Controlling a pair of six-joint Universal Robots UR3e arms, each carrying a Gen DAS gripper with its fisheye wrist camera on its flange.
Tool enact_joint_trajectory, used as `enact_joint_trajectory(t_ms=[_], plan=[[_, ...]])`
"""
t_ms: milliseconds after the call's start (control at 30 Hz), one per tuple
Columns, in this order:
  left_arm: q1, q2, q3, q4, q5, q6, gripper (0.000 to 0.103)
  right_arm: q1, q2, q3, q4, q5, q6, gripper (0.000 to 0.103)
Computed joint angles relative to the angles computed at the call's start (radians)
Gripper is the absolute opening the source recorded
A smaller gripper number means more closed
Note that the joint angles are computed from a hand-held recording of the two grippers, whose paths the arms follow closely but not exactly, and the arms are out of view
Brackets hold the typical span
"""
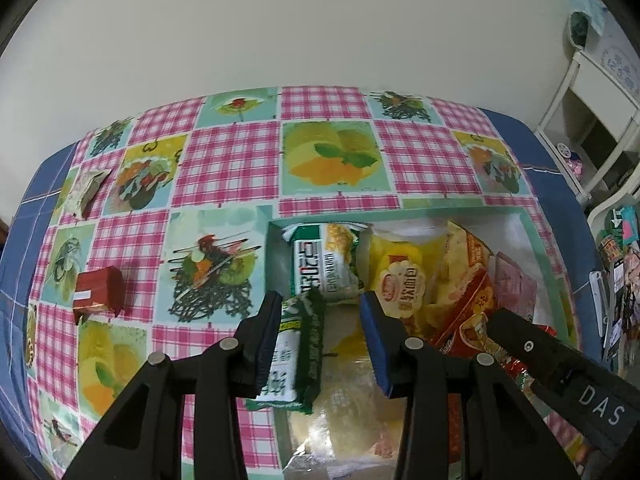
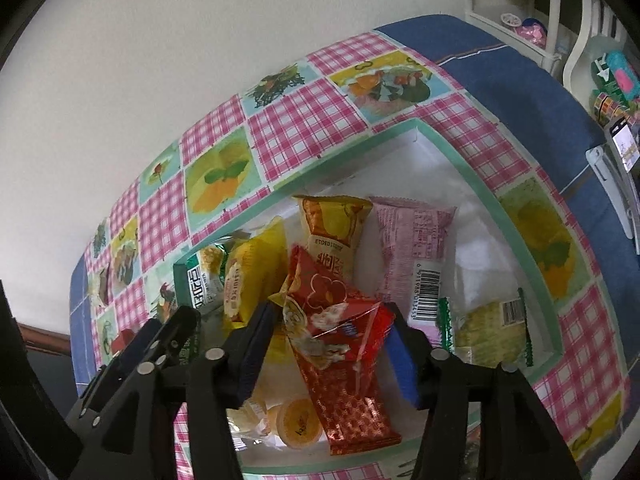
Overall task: Organize snacks
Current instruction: 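Open both tools to drop biscuit pack and chip bag into tray, then withdraw both tools from the tray toward the red box and white packet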
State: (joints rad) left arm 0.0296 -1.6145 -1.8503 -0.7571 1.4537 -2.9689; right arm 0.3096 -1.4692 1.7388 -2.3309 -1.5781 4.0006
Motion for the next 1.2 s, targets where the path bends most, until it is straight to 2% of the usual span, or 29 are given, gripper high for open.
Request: enact_joint_trajectory(t_ms=[33, 100, 233, 333, 367, 500, 667, 767, 1000, 1200], plan=[[0.008, 0.004, 0.002, -0.011, -0.004, -0.001, 0.046, 0.001, 0.001, -0.003, 0.004, -0.003, -0.001, 0.07], [0.034, 0.018, 0.005, -0.042, -0.02, -0.008, 0.058, 0.007, 0.002, -0.013, 0.016, -0.012, -0.004, 0.073], [0.081, 0.045, 0.006, -0.088, -0.036, -0.02, 0.062, 0.026, 0.009, -0.044, 0.05, -0.044, -0.01, 0.084], [0.113, 0.06, 0.005, -0.113, -0.038, -0.033, 0.07, 0.04, 0.015, -0.067, 0.074, -0.062, -0.012, 0.085], [0.126, 0.066, 0.001, -0.118, -0.039, -0.038, 0.076, 0.048, 0.017, -0.074, 0.078, -0.072, -0.012, 0.085], [0.162, 0.078, -0.009, -0.133, -0.023, -0.056, 0.082, 0.082, 0.048, -0.125, 0.111, -0.11, -0.027, 0.1], [0.193, 0.088, -0.023, -0.124, 0.015, -0.065, 0.087, 0.114, 0.082, -0.173, 0.124, -0.138, -0.036, 0.102], [0.204, 0.093, -0.033, -0.102, 0.052, -0.065, 0.1, 0.139, 0.112, -0.212, 0.13, -0.159, -0.039, 0.103], [0.247, 0.111, -0.039, -0.101, 0.081, -0.035, 0.102, 0.212, 0.203, -0.331, 0.139, -0.221, -0.039, 0.103], [0.305, 0.128, -0.033, -0.119, 0.072, -0.008, 0.102, 0.273, 0.292, -0.448, 0.133, -0.266, -0.029, 0.103]])
